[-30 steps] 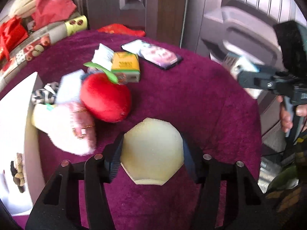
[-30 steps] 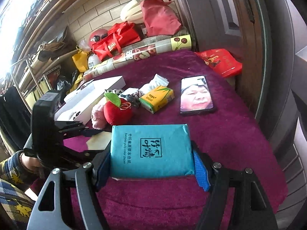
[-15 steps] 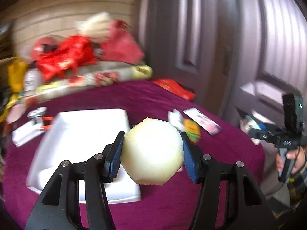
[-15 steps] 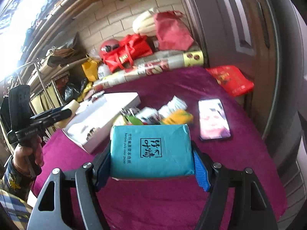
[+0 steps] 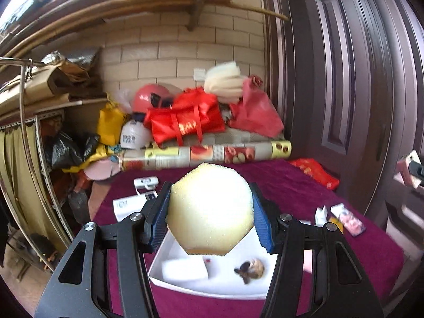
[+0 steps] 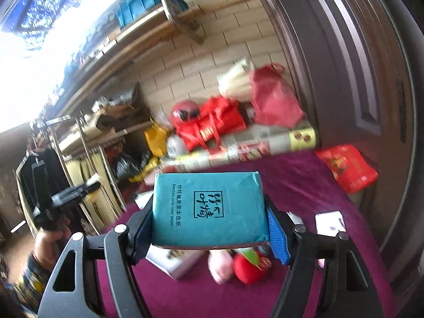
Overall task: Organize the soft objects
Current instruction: 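Carry the sponge and tissue pack over the white tray and release both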
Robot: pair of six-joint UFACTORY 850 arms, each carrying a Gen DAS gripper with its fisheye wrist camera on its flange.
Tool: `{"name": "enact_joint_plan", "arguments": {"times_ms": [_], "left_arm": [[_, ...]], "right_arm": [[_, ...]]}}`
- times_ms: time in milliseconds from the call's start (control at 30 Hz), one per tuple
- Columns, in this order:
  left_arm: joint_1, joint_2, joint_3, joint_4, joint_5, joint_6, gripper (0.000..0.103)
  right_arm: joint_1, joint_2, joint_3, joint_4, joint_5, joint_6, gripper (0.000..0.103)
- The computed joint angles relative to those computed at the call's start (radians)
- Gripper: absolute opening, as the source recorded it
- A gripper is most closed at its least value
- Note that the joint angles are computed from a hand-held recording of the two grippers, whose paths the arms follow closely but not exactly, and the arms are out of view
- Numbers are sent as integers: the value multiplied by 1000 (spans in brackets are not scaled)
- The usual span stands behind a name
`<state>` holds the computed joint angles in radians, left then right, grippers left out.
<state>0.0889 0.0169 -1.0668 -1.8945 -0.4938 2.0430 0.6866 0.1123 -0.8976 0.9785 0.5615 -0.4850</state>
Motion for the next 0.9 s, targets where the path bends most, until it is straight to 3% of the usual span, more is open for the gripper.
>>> {"name": "enact_joint_plan", "arguments": {"times_ms": [100, 333, 633, 800, 900], "left_arm": [[3, 16, -7, -24, -2, 13, 56], [-32, -27, -57, -35, 79, -8, 56], [-64, -103, -105, -6, 160, -55, 56], [-80, -175, -144, 82, 191, -162, 56], [-86, -214, -158, 148, 197, -239, 56]], "right_arm": [[-5, -24, -51, -98, 4, 102, 73], [-18, -149, -206, -209, -42, 193, 73], [-33, -279, -322, -213, -151, 217, 73], [-66, -381, -387, -286, -257, 372, 73], [-76, -437, -426, -241, -295, 339, 73]]}}
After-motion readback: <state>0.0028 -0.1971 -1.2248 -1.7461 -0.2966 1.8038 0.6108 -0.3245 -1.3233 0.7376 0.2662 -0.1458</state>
